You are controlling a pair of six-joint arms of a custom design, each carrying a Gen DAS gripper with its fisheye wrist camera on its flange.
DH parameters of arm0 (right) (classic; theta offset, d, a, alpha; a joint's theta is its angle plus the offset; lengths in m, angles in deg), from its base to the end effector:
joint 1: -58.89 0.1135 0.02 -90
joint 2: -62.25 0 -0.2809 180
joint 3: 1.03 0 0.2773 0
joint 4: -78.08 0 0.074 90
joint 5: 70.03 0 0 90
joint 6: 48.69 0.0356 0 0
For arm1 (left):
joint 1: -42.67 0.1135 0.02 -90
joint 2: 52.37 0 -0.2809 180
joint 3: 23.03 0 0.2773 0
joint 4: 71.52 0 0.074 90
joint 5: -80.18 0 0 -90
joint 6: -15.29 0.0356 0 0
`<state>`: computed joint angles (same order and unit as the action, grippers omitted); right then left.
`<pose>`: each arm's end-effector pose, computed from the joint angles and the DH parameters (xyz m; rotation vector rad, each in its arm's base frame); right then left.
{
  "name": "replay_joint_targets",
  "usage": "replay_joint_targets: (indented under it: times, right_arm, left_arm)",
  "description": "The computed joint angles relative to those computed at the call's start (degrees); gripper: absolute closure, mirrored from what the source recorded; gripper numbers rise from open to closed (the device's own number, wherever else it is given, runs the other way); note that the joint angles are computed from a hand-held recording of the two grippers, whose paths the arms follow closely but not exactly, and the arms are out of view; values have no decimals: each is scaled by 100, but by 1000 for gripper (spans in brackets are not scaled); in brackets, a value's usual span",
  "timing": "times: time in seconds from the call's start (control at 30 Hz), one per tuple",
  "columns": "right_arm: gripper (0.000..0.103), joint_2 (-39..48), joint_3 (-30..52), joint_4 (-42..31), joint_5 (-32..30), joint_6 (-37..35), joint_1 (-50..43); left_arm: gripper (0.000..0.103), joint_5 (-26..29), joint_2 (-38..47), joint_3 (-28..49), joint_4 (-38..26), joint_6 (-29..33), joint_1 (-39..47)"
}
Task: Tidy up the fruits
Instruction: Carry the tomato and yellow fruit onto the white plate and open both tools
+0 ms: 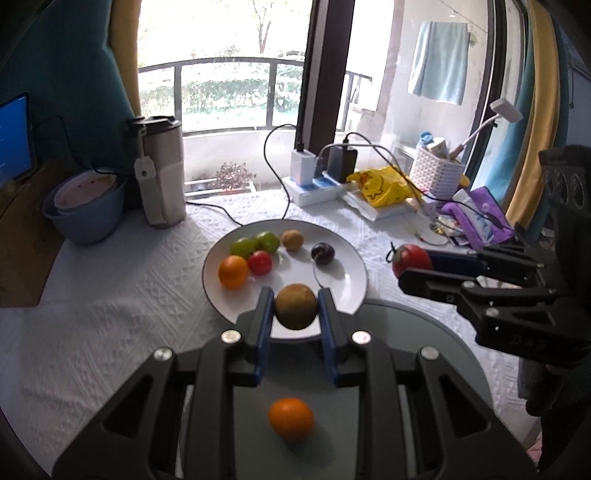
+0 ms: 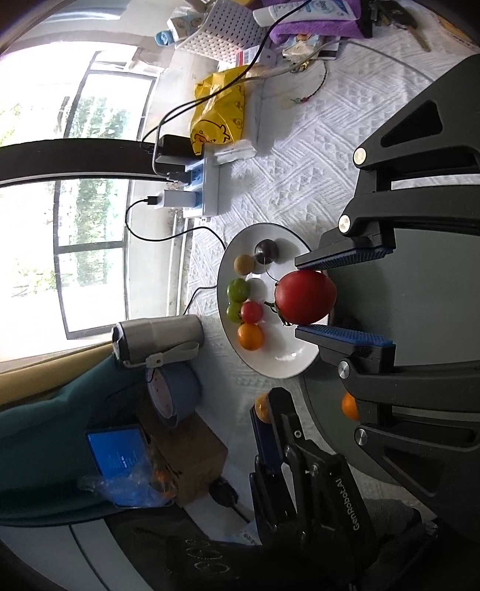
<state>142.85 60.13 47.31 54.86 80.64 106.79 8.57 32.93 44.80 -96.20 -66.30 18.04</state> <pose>0.2173 0.2102 0.2190 0.0866 2.2515 0.0495 0.3057 -0.1525 0.2379 0.8155 2.1664 -0.5145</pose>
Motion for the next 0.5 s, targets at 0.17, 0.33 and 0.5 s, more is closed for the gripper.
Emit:
replay_joint_targets:
  times: [0.17,0.33,0.5]
  right_arm:
    - [71,279,82,258,-368,-278,-404]
    - [71,592,207,504,-668,-503,-728]
    - [71,1080,533,684,-999,-835,-1073]
  left_arm:
    - [78,-83,534,267,193,64,-15]
    - [78,-134,1025,587,296,121,9]
    - [78,-133,1544,948,262,122,72]
